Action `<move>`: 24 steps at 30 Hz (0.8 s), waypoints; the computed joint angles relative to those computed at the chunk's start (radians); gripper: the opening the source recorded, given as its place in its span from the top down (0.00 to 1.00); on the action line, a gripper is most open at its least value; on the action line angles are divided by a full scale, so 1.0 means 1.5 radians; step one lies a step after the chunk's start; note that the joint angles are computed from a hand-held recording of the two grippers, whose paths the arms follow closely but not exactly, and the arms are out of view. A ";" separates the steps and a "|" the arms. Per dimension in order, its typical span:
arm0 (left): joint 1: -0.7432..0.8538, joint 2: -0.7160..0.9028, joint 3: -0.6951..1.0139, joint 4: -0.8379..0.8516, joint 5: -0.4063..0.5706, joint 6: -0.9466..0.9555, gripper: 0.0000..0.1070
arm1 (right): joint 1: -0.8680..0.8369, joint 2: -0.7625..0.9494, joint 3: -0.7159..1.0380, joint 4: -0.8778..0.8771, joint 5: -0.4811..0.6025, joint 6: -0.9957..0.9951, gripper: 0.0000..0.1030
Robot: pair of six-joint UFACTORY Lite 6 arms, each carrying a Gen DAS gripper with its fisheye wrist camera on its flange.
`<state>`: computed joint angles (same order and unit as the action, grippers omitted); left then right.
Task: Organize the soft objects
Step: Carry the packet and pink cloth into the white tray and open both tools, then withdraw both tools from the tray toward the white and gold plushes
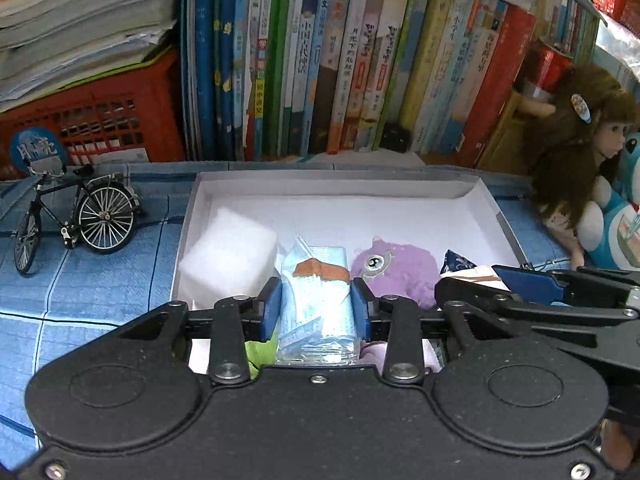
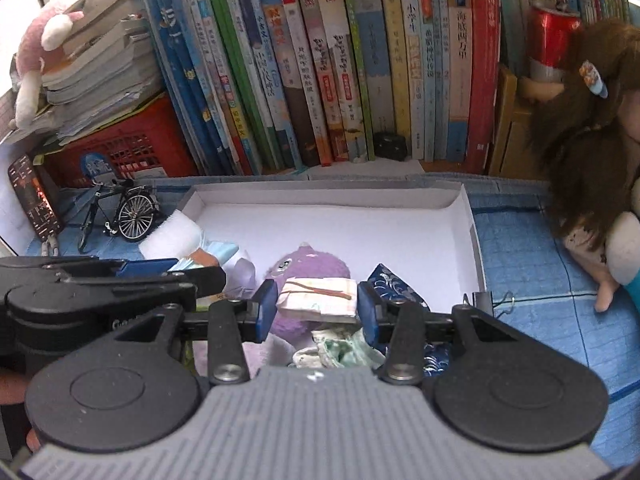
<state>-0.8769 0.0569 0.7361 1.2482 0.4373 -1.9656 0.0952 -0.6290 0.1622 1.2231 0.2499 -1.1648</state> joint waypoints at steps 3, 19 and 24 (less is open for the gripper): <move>0.002 0.007 0.003 0.001 -0.003 -0.002 0.68 | -0.004 0.016 -0.001 0.050 -0.002 -0.051 0.52; -0.018 -0.046 -0.029 -0.005 0.054 -0.024 0.37 | -0.077 -0.055 -0.026 -0.001 0.073 -0.014 0.35; -0.070 -0.107 -0.046 -0.052 0.108 0.006 0.31 | -0.133 -0.202 -0.045 -0.178 0.175 0.141 0.32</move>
